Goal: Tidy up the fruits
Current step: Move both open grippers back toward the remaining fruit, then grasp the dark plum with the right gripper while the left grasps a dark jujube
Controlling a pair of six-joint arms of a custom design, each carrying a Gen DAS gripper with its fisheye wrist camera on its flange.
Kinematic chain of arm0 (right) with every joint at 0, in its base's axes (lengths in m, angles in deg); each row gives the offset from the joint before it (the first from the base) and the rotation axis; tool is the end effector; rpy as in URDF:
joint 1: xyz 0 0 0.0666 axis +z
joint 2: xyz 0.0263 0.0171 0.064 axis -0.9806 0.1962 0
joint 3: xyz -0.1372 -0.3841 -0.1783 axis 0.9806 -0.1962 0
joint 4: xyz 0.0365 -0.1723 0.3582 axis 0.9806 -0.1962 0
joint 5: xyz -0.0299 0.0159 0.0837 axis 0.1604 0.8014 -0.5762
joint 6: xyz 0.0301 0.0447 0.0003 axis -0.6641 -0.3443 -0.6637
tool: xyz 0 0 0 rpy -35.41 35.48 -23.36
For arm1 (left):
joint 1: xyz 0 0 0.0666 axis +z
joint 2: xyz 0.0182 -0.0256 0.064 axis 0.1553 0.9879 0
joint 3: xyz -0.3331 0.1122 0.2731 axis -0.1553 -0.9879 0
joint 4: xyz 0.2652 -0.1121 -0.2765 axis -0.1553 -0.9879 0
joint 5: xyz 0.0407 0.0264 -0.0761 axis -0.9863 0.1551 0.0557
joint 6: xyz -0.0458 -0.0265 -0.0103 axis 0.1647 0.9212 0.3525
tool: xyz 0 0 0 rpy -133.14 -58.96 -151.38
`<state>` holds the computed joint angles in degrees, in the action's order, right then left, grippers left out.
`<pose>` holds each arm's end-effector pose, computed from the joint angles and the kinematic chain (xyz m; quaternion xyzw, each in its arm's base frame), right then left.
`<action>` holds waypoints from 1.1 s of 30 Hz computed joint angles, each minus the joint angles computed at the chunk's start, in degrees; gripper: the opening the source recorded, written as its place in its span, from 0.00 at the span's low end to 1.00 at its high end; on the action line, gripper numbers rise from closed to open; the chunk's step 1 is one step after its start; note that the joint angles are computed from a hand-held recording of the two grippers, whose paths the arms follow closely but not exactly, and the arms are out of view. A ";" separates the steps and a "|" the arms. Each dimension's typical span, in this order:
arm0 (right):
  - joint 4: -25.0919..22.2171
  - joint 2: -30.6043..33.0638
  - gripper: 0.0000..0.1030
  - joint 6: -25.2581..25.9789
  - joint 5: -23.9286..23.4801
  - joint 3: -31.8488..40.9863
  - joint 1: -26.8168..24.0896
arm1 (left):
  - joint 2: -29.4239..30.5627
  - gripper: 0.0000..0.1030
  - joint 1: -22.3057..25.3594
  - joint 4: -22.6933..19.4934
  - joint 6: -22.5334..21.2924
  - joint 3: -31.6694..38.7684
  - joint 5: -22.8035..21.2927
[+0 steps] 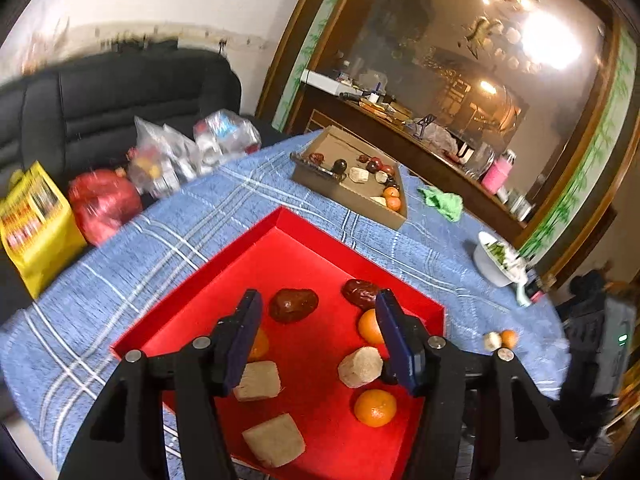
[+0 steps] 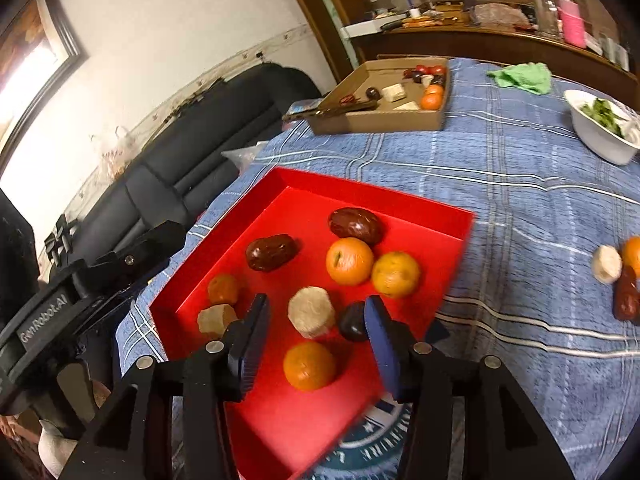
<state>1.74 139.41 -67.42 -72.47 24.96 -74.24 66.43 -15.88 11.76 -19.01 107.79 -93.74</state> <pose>0.6561 0.0720 0.4407 -0.2113 0.8914 0.2868 0.2801 0.5573 -0.2420 0.4658 -0.2347 0.8591 -0.0744 0.4488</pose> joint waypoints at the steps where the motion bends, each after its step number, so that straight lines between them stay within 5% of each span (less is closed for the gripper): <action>1: 0.49 -0.46 0.54 -0.30 -0.09 -0.60 -0.32 | 0.40 0.60 -0.67 -1.15 -0.88 0.91 -1.93; 10: 5.16 -3.96 0.59 -4.18 -0.55 -5.89 -4.26 | 3.21 0.70 -5.21 -7.26 -7.53 6.60 -13.64; 33: 7.58 -6.28 0.63 -3.77 -0.98 -10.08 -7.96 | 6.20 0.72 -8.14 -12.65 -8.05 11.81 -13.93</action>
